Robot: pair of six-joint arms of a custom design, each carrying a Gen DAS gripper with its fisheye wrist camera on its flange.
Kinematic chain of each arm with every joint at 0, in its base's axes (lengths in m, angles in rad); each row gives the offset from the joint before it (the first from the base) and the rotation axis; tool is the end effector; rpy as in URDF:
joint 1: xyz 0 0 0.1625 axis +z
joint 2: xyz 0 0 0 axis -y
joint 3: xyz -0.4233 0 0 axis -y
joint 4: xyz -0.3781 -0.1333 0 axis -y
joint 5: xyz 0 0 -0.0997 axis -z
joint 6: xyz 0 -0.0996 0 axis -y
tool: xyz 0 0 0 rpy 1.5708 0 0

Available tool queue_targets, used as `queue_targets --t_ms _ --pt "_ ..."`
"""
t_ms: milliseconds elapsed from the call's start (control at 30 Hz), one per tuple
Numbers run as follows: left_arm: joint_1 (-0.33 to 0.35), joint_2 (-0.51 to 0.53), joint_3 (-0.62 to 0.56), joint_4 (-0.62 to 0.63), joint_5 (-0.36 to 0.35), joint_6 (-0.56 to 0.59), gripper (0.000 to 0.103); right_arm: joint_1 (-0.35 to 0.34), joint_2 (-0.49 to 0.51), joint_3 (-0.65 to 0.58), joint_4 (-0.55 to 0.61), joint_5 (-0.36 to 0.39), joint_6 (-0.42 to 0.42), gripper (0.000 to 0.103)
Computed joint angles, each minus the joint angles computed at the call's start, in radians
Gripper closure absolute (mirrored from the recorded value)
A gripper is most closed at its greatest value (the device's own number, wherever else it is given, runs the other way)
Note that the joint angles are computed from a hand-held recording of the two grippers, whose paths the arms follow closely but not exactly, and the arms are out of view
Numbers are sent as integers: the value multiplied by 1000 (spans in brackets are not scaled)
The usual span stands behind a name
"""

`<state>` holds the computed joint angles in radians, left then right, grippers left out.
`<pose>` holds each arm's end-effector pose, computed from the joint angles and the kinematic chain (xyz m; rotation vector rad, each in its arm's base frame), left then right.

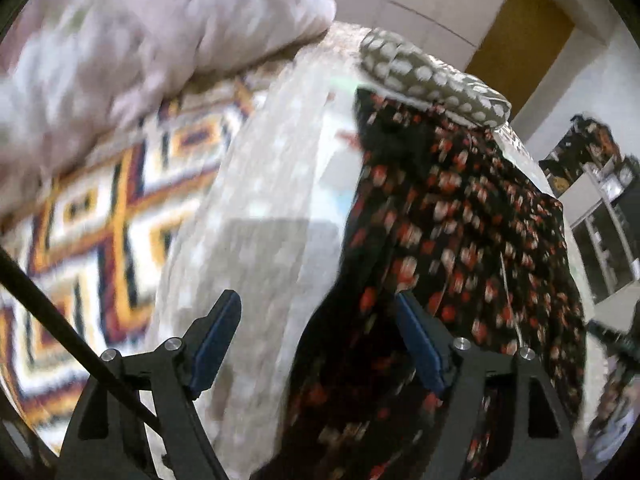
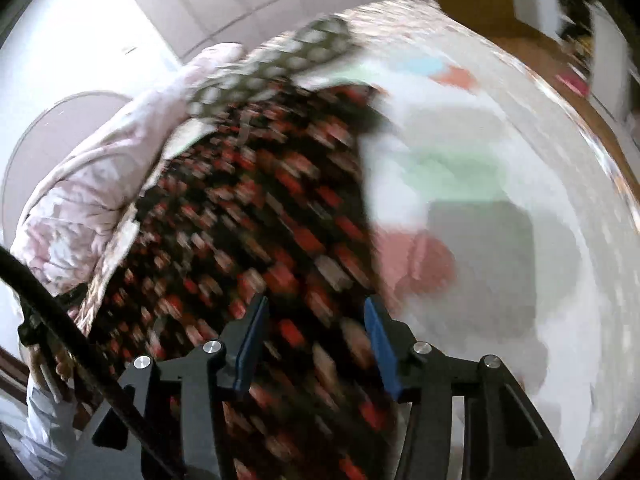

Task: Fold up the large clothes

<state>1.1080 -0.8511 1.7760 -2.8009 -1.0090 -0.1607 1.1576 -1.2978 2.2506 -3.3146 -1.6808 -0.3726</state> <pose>-0.1132 -0.6443 0.1285 0.2806 2.6196 -0.6182 -0.0781 -0.4830 0.2632 -0.1118 -2.5820 0.9421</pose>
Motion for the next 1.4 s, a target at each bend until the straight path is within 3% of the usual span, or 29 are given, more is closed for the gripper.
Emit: queue_targets --t_ms 133,233,400,767,1000,1100,1133,1200,1233,1300,1400 --pt "41 -33 63 -4 -111 -25 25 -110 -48 99 -8 106 18 49" --pt "61 -52 98 -8 -205 -38 25 -189 -65 163 -27 250 20 49" --pt "53 -86 155 -18 -299 -5 34 -234 -75 178 83 404 8 48" --pt "-18 -69 222 -66 -152 46 34 -274 -36 270 25 505 -83 48" --pt "-34 -48 230 -100 -97 26 34 -239 28 316 -135 462 -79 46" --pt "-48 -40 230 -98 -58 0 35 -221 88 335 -262 434 -77 46" --pt "-56 -36 228 -90 -37 -14 37 -219 100 338 -291 430 -73 47" --pt "-67 -35 224 -67 -6 -39 60 -198 121 335 -337 390 -57 60" --pt "-69 -41 221 -50 -9 -56 67 -191 115 332 -329 371 -54 72" --pt "-69 -56 219 -30 -30 -83 83 -215 72 326 -254 405 -50 88" --pt "-88 -80 235 -27 -26 -112 88 -276 -16 325 -123 500 -62 90"
